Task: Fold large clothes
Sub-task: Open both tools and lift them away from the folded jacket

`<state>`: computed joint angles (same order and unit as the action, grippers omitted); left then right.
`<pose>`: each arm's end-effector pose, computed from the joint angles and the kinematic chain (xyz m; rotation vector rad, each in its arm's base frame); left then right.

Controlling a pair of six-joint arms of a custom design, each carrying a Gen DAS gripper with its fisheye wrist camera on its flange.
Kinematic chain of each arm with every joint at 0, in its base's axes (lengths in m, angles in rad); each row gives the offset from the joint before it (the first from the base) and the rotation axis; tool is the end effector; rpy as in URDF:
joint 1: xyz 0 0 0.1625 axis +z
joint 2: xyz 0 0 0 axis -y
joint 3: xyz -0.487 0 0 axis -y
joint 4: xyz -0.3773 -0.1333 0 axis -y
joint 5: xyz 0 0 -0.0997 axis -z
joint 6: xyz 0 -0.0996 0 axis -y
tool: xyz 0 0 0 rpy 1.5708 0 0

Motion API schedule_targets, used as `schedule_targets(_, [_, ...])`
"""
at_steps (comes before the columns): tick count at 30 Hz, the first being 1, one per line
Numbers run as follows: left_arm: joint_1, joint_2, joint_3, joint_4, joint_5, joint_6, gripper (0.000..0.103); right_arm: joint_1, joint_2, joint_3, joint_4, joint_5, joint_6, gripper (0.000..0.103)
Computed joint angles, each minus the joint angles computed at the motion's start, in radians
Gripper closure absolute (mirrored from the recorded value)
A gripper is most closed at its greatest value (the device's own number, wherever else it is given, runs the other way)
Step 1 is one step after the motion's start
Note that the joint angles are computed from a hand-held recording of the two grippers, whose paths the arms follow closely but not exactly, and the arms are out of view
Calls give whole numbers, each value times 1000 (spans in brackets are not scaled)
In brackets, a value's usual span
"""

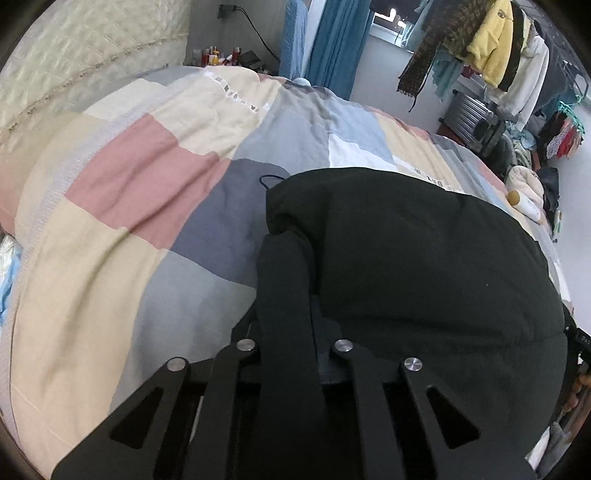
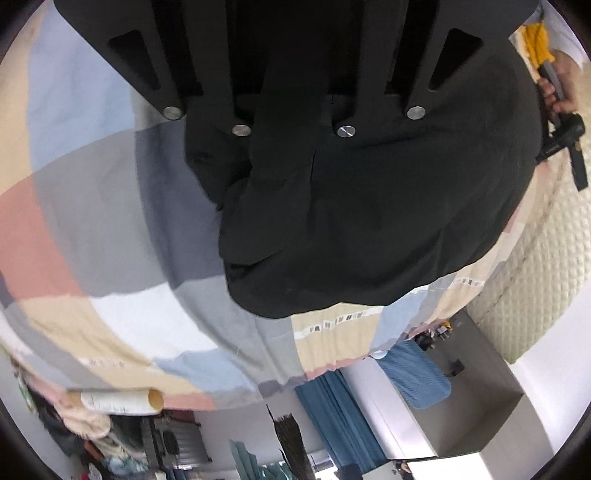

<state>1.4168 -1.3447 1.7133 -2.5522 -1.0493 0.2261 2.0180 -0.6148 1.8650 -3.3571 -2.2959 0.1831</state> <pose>0.0899 -0.6134 0.4879 0.2651 2.4951 -0.7664 0.3376 -0.5484 0.0722 0.0698 -2.4691 0.9304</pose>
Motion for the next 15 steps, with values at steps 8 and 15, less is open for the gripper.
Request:
schedule_targets(8, [-27, -16, 14, -14, 39, 32, 87, 24, 0, -3, 45, -77, 43, 88])
schedule_targets(15, [-106, -102, 46, -15, 68, 23, 36, 121, -27, 9, 0, -137, 36, 48])
